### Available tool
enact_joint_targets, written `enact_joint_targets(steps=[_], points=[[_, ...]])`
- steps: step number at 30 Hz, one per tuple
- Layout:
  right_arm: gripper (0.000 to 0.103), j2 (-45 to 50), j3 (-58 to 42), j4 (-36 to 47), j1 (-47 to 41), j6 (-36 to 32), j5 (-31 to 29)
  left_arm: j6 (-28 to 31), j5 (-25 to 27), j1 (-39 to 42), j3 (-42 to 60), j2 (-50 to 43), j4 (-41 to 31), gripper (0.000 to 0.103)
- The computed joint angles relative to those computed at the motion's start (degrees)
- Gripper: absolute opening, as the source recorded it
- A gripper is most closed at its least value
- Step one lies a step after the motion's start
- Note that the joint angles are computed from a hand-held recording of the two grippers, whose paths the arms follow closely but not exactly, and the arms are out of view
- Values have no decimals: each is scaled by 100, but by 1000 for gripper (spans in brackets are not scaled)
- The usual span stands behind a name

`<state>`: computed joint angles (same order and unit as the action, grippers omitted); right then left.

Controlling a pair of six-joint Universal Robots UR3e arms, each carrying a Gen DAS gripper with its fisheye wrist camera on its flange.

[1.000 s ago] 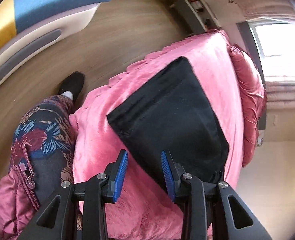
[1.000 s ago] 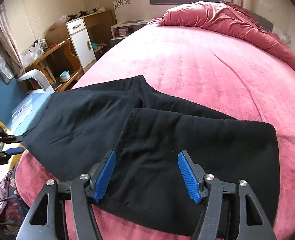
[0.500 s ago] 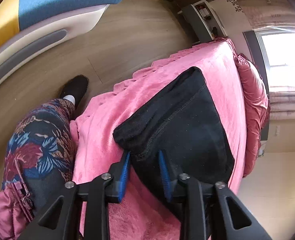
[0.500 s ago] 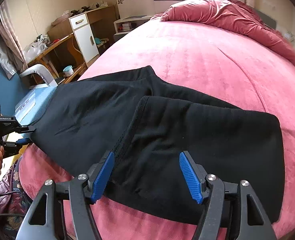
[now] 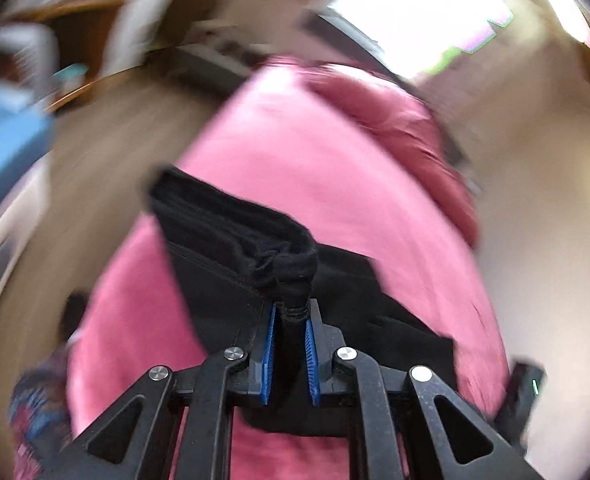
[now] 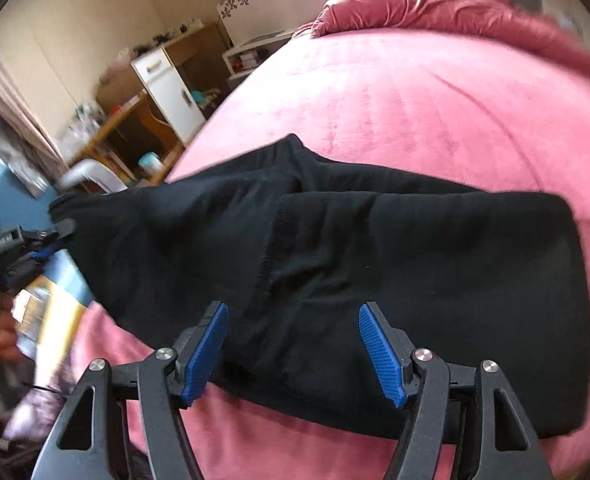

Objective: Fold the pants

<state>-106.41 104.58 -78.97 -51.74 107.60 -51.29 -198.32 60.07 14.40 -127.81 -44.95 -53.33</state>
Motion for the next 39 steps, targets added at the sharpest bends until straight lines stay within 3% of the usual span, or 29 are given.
enact_joint_targets(steps=[4, 6, 10, 14, 20, 22, 23, 24, 25, 26, 29, 31, 34, 37, 39], points=[[69, 911, -1142, 1722, -97, -478, 278, 29, 46, -1301, 269, -1508, 1470, 13], [69, 1579, -1942, 2824, -36, -831, 381, 157, 198, -1830, 460, -2126, 1808, 13], [76, 2384, -2836, 3782, 235, -982, 585, 355, 337, -2394, 696, -2743, 2017, 13], [79, 2744, -3090, 3722, 677, -656, 710, 444, 479, -2639, 815, -2988, 2036, 13], [79, 2936, -2893, 2522, 1598, 314, 695, 663, 526, -2700, 985, -3038, 1897, 13], [66, 3084, -2912, 2118, 1920, 603, 680, 746, 666, -2804, 1098, -3094, 1832, 13], [40, 3120, -2916, 1980, 2037, 669, 666, 803, 755, -2859, 1170, -3102, 1744, 13], [23, 3115, -2897, 1656, 2202, 875, 580, 850, 784, -2824, 1220, -3056, 1605, 14], [20, 3102, -2890, 1402, 2338, 1027, 496, 896, 695, -2714, 1197, -2947, 1479, 19], [15, 3057, -2906, 1335, 2410, 1023, 491, 960, 273, -2364, 1043, -2674, 1332, 20], [14, 2908, -3139, 1539, 2382, 810, 661, 1258, -1196, -919, 393, -1467, 756, 26], [14, 2900, -3462, 1949, 2262, 615, 861, 1549, -1863, 30, 199, -733, -46, 29], [14, 2868, -4116, 2918, 1980, 69, 1120, 1745, -1918, 800, 250, -354, -862, 29], [14, 2818, -4805, 3987, 1589, -605, 1282, 1490, -1577, 757, 257, -628, -551, 29], [14, 2694, -5078, 4717, 1211, -1079, 1379, 1117, -1321, 351, 303, -1134, 96, 29]])
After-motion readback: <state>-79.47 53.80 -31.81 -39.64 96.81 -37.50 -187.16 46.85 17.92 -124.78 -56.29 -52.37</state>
